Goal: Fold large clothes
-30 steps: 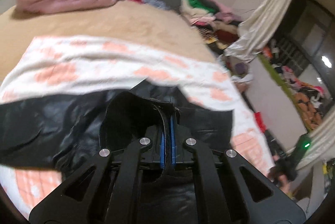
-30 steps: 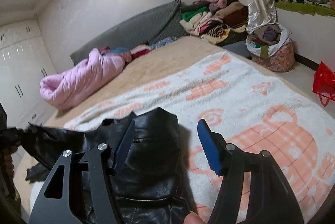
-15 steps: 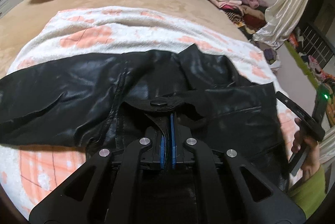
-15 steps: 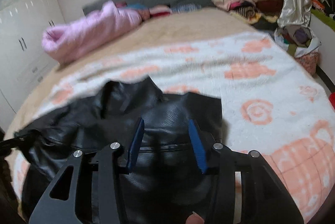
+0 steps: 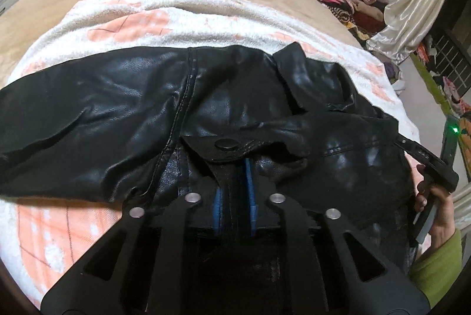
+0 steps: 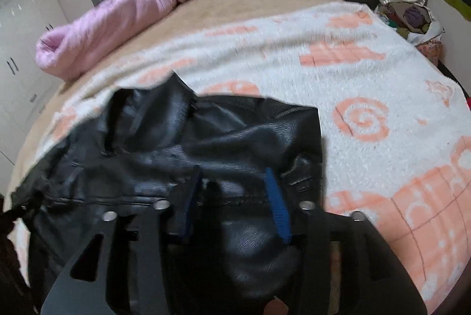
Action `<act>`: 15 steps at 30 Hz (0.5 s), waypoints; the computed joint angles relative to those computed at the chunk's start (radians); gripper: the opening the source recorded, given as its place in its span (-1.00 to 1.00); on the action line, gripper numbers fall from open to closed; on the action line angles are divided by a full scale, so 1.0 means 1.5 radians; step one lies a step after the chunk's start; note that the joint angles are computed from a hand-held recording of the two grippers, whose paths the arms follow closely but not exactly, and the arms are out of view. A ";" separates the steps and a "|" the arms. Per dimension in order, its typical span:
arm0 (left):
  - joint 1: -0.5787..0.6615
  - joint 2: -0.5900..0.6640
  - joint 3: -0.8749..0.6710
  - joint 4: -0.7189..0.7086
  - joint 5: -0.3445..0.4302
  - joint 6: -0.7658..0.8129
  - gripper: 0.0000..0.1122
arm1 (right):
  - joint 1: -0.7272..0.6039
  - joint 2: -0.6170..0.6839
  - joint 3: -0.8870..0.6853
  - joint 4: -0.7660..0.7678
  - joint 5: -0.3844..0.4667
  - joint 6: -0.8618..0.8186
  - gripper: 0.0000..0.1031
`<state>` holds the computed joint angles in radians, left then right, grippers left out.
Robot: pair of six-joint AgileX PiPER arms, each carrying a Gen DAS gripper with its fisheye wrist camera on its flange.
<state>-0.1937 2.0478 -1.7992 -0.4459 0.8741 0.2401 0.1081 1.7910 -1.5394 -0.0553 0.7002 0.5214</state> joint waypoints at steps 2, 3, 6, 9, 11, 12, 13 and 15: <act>0.009 -0.022 0.012 -0.016 0.002 0.012 -0.65 | 0.012 -0.021 0.002 -0.019 0.004 0.009 0.20; 0.006 -0.031 0.015 -0.005 -0.001 0.006 -0.60 | 0.023 -0.035 0.005 -0.041 0.008 0.017 0.20; -0.005 -0.081 0.049 0.049 -0.034 -0.013 -0.44 | 0.056 -0.068 0.022 -0.088 0.014 0.032 0.24; -0.017 -0.124 0.082 0.061 -0.060 -0.006 -0.44 | 0.083 -0.094 0.041 -0.095 0.014 0.031 0.26; -0.034 -0.130 0.087 0.065 -0.053 0.005 -0.44 | 0.108 -0.107 0.049 -0.109 0.027 0.036 0.26; -0.040 -0.126 0.084 0.069 -0.047 0.006 -0.44 | 0.117 -0.108 0.047 -0.114 0.035 0.038 0.26; -0.050 -0.120 0.085 0.076 -0.043 0.005 -0.44 | 0.128 -0.110 0.048 -0.123 0.039 0.043 0.26; -0.070 -0.108 0.091 0.107 -0.049 -0.011 -0.44 | 0.151 -0.115 0.051 -0.144 0.044 0.061 0.27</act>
<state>-0.2994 1.8853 -1.6629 -0.2847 0.8001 0.2234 0.3350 1.6192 -1.4632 -0.2714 0.7669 0.6125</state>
